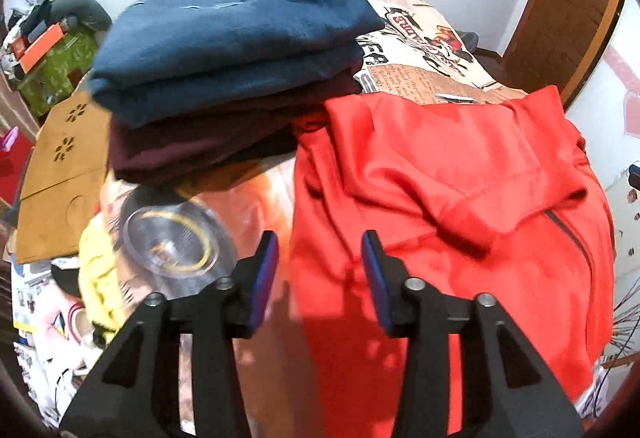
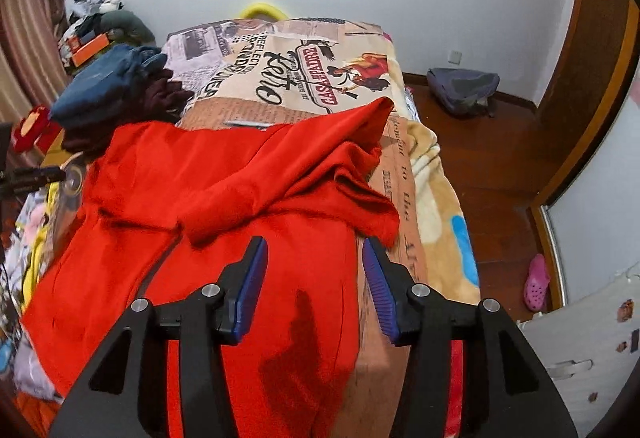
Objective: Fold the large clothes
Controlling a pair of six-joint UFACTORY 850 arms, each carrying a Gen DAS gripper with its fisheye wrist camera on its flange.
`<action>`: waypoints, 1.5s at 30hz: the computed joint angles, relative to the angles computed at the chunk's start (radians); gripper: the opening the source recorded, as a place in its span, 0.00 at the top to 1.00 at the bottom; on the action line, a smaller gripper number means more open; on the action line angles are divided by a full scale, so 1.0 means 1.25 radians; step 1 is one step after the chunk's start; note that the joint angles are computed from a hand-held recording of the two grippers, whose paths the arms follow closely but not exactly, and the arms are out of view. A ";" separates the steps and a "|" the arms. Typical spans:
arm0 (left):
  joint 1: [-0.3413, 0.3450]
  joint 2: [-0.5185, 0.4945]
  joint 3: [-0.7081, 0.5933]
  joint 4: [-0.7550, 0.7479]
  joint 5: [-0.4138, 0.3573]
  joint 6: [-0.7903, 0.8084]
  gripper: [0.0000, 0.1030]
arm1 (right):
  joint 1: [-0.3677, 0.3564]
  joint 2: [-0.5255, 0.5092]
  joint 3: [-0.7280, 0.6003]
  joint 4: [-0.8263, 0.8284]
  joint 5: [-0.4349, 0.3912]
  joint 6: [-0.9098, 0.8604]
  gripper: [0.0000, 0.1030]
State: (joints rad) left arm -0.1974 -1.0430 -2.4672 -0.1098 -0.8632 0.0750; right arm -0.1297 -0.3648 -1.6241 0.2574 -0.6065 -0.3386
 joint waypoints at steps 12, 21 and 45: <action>0.042 0.156 0.350 -0.193 -0.014 0.061 0.37 | 0.011 0.083 0.166 0.025 0.011 0.002 0.54; 0.068 0.206 0.505 -0.475 -0.007 0.177 0.36 | -0.017 0.086 0.239 0.107 -0.010 0.037 0.54; 0.027 0.270 0.570 -0.525 0.073 0.246 0.90 | -0.027 0.101 0.277 0.274 0.026 -0.072 0.86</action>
